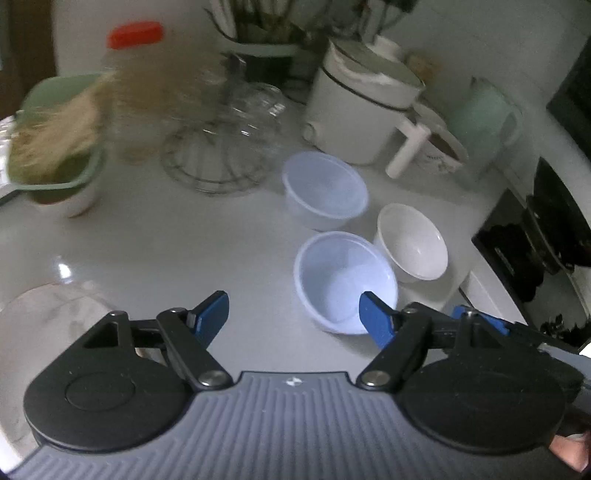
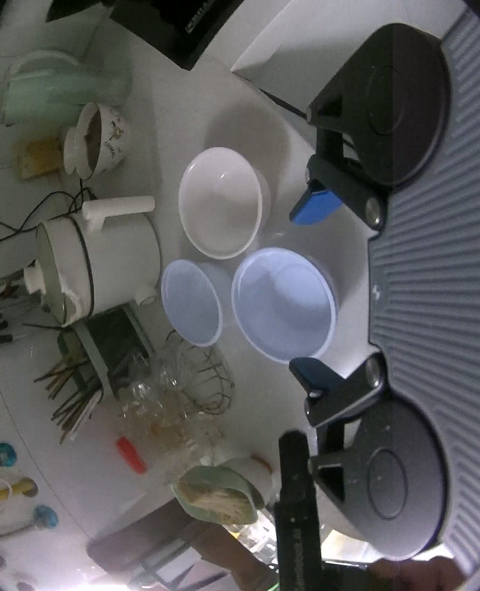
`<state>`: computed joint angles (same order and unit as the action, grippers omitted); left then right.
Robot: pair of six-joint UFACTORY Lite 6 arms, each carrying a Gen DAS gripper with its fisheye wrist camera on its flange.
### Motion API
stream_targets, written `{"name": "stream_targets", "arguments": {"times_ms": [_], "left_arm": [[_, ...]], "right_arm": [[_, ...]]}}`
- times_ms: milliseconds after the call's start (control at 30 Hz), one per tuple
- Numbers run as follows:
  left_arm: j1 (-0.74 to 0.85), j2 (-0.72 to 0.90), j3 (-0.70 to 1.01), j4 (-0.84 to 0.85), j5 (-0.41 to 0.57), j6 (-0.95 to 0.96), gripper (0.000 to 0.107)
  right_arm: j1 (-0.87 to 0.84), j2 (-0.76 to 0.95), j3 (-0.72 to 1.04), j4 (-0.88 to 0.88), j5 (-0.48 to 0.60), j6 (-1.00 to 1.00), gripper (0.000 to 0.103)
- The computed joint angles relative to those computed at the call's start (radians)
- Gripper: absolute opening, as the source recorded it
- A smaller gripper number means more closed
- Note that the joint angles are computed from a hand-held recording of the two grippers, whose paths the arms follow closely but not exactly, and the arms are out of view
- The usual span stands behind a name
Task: Organize plates and bowls
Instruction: 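Move both grippers over to the light blue plastic bowl, then close both grippers on the rim of the light blue bowl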
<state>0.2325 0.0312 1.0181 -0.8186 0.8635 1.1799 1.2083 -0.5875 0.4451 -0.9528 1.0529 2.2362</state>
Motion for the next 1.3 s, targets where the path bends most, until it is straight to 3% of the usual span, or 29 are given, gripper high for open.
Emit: {"name": "stream_targets", "arguments": {"times_ms": [167, 267, 467, 633, 833, 1000, 1100, 1300], "left_arm": [[-0.115, 0.094, 0.037, 0.016, -0.097, -0.061, 0.080], [-0.192, 0.195, 0.107, 0.089, -0.171, -0.169, 0.071], [-0.239, 0.324, 0.217, 0.157, -0.175, -0.283, 0.057], [-0.262, 0.359, 0.250, 0.189, -0.167, -0.320, 0.040], [-0.245, 0.366, 0.259, 0.188, -0.124, -0.320, 0.025], [-0.248, 0.371, 0.254, 0.177, -0.118, -0.321, 0.014], [-0.254, 0.357, 0.235, 0.177, -0.130, -0.311, 0.012], [-0.247, 0.337, 0.212, 0.179, -0.135, -0.297, 0.012]], "right_arm": [[-0.114, -0.038, -0.092, -0.039, -0.135, -0.003, 0.070], [-0.196, -0.052, -0.135, -0.064, -0.218, -0.004, 0.064], [-0.358, -0.071, -0.176, -0.091, -0.357, -0.040, 0.058], [-0.472, -0.077, -0.199, -0.110, -0.493, -0.090, 0.053], [-0.481, -0.047, -0.199, -0.126, -0.555, -0.096, 0.047], [-0.503, -0.022, -0.186, -0.120, -0.574, -0.142, 0.030], [-0.533, -0.030, -0.197, -0.094, -0.602, -0.175, 0.021], [-0.549, -0.047, -0.210, -0.078, -0.626, -0.187, 0.020]]}}
